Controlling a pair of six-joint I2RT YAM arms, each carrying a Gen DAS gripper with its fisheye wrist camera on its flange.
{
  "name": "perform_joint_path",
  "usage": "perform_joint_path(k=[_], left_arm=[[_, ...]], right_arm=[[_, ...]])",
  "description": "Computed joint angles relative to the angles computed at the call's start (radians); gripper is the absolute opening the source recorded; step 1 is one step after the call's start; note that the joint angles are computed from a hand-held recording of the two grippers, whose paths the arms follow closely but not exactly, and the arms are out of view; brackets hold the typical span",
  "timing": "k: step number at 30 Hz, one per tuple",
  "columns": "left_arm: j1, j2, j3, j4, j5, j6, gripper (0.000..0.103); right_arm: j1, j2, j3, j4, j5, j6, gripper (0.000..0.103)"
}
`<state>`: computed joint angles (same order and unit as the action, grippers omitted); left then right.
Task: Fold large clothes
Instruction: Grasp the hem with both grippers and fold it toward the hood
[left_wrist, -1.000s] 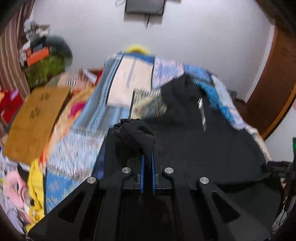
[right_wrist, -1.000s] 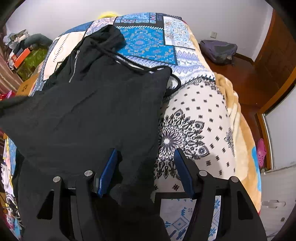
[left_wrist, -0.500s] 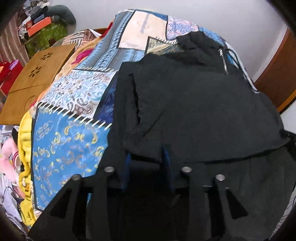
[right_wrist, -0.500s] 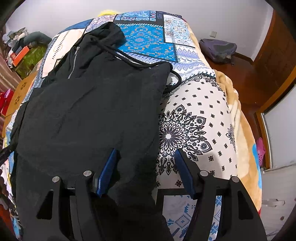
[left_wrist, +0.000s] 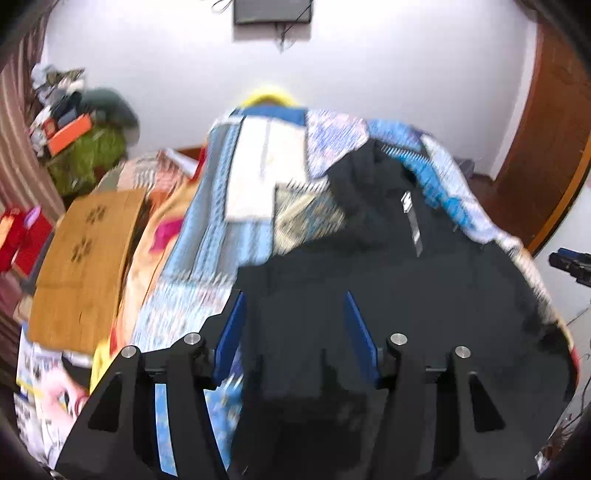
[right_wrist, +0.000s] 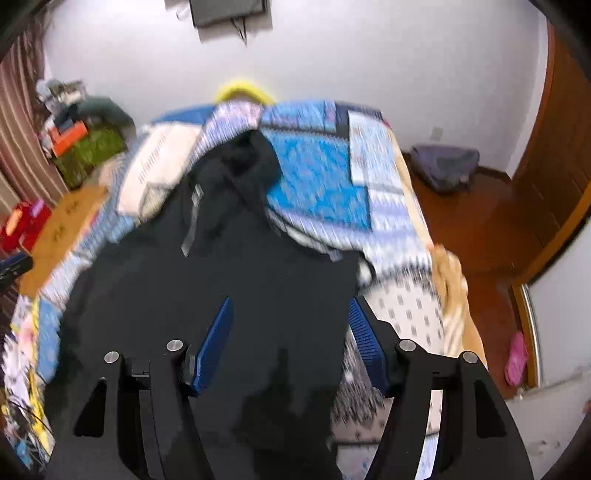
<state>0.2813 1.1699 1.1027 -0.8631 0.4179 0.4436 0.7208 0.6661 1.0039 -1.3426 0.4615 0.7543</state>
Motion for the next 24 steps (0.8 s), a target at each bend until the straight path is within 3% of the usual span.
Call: perform_joint_path(k=[5,10,17,22,24], left_arm=[[-0.188,0.116,0.127,0.063,-0.048,-0.148,0.059],[-0.330,0.319,0.276,0.119,-0.078,-0.243,0.059],[-0.428,0.648,0.509,0.143,-0.080,-0.384,0.059],[-0.441,0.864,0.664,0.154,-0.029,-0.476,0.059],[-0.438,0.935,0.708,0.163,-0.002,-0.523,0.050]], right_arm=[[-0.195,0.090,0.053,0.194,-0.117,-0.214,0.061],[-0.335,0.225,0.073,0.375,-0.211,-0.341,0.061],[-0.478,0.479,0.095,0.568,-0.342,-0.404,0.061],[-0.561,0.732,0.152,0.663,-0.436,-0.401,0.061],[-0.584,0.800,0.165,0.698,-0.476,-0.383,0.061]])
